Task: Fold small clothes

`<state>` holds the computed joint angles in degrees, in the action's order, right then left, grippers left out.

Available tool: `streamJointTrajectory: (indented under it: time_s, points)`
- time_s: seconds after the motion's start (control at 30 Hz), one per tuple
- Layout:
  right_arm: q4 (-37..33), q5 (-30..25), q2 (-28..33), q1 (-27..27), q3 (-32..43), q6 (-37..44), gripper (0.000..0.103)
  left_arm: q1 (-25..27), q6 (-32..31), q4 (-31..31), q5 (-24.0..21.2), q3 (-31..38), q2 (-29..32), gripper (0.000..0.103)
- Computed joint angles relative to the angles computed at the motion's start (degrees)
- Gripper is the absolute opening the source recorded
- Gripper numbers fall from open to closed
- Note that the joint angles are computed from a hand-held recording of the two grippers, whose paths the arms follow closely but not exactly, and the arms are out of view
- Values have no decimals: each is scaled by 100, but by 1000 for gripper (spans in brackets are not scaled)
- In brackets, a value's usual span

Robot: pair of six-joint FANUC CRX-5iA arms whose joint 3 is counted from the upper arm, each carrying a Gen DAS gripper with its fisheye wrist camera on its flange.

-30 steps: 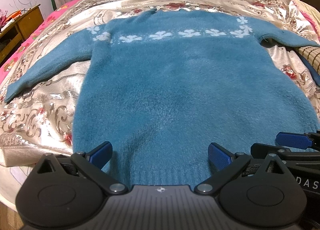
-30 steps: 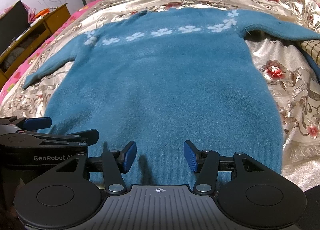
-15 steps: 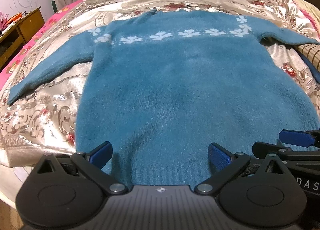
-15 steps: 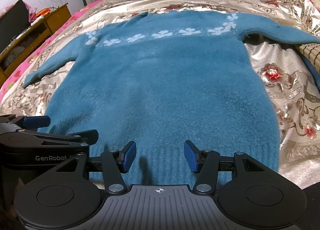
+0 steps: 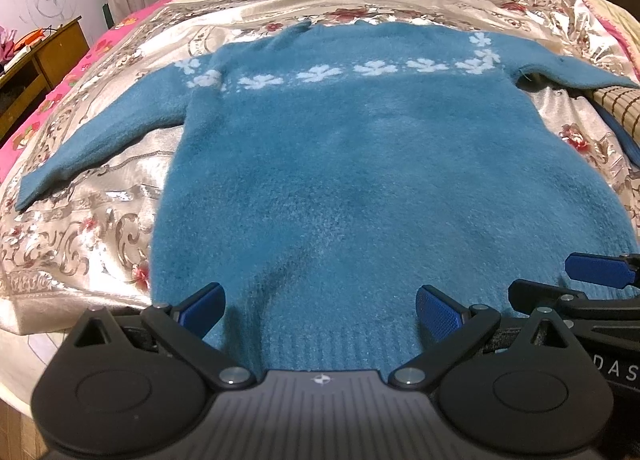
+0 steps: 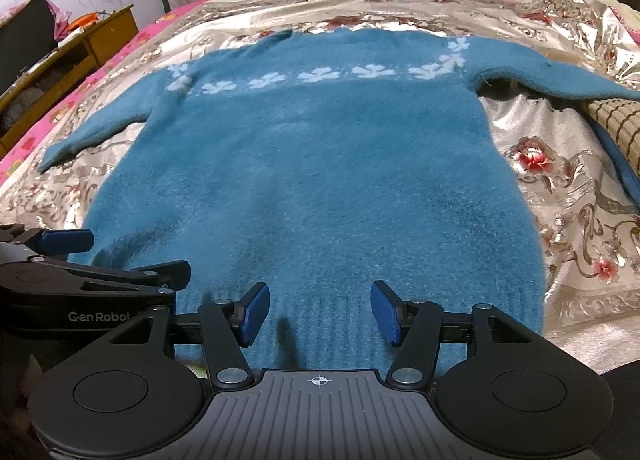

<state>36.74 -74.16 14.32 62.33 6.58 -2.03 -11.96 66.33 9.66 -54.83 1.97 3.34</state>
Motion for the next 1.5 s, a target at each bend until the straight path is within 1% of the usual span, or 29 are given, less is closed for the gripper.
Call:
streamJointTrajectory:
  time_s: [0.23,0.57,0.77,0.9,1.0,1.13,1.27,1.37,1.5]
  points:
    - [3,-167,87,23,120,72,57,-13,20,-17,-13,13,6,103]
    - [-14,-237,129,23,178,117,58,-20,26,-17,-20,12,13,103]
    - [4,-200,96,13,130,67,58,-23,-35,5,35,0,17,103]
    - [116,-110,5,-20,14,-35,58,-33,-165,141,143,25,54,103]
    - [284,0,-159,-83,-199,-246,61,-58,-323,334,275,88,127,103]
    - [512,103,-418,-211,-541,-579,61,-187,-444,456,377,331,328,103]
    - [885,151,-848,-432,-1072,-1037,60,-375,-600,536,438,662,600,103]
    - [1079,131,-1207,-728,-1414,-1214,60,-532,-673,620,472,936,839,103]
    - [1279,-5,-1642,-1239,-1764,-1385,59,-729,-729,1003,439,1399,1285,103]
